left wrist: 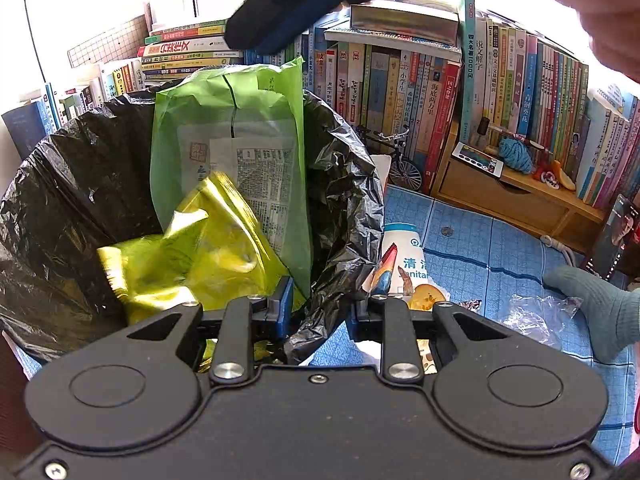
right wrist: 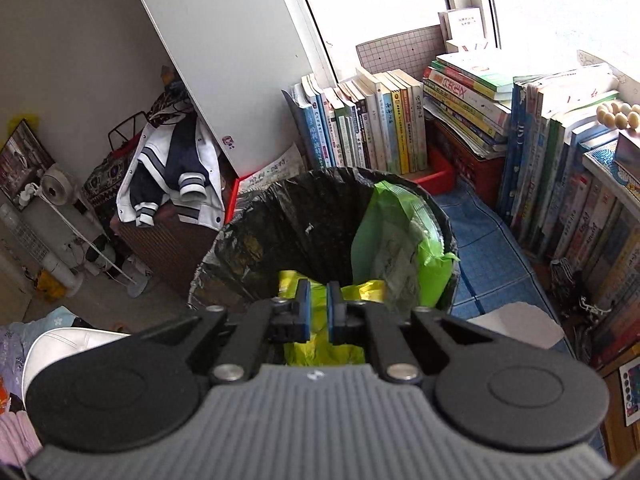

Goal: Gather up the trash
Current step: 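Carry the gold wrapper over the bin and open the right gripper, then lower the right tool to the small orange-and-blue wrapper and grasp it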

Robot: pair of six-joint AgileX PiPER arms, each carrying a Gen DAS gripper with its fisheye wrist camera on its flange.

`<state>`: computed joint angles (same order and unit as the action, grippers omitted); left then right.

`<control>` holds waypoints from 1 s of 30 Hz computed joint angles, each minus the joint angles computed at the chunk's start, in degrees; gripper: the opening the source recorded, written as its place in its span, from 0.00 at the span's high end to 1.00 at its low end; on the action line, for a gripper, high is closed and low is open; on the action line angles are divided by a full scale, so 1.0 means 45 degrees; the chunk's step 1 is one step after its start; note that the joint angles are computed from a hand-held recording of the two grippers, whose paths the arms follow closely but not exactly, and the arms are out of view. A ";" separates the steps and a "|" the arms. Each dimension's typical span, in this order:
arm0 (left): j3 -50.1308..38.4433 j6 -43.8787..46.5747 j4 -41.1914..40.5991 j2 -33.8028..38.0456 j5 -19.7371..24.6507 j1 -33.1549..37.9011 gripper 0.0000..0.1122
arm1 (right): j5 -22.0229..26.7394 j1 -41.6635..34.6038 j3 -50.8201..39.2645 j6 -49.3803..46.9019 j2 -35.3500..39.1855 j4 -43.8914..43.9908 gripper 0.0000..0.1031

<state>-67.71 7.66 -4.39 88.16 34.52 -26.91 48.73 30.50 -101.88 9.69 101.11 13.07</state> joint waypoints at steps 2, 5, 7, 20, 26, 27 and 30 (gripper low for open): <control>0.0001 0.0002 0.0004 0.0003 -0.0006 -0.0002 0.77 | 0.0000 0.0034 0.0146 0.0136 -0.0052 -0.0264 0.87; 0.0007 0.0019 -0.0011 0.0004 -0.0012 0.0001 0.77 | -0.0046 0.0017 0.0532 0.0290 -0.0230 -0.0561 0.83; -0.0002 0.0019 0.0003 0.0008 -0.0009 0.0004 0.77 | -0.0092 0.0015 0.0835 0.0426 -0.0374 -0.0817 0.75; 0.0019 0.0031 0.0032 0.0014 -0.0055 0.0005 0.77 | -0.0468 -0.0806 0.3258 0.2497 -0.1115 -0.2619 0.46; 0.0055 0.0046 0.0060 -0.0003 -0.0090 0.0015 0.77 | -0.0346 -0.1220 0.4457 0.2849 -0.0451 -0.3059 0.42; 0.0055 0.0080 0.0057 -0.0003 -0.0098 0.0031 0.77 | -0.0441 -0.1356 0.4679 0.2853 -0.0327 -0.2969 0.40; 0.0040 0.0025 0.0154 0.0024 -0.0127 -0.0004 0.76 | -0.0414 -0.1958 0.5049 0.2645 0.0219 -0.1958 0.37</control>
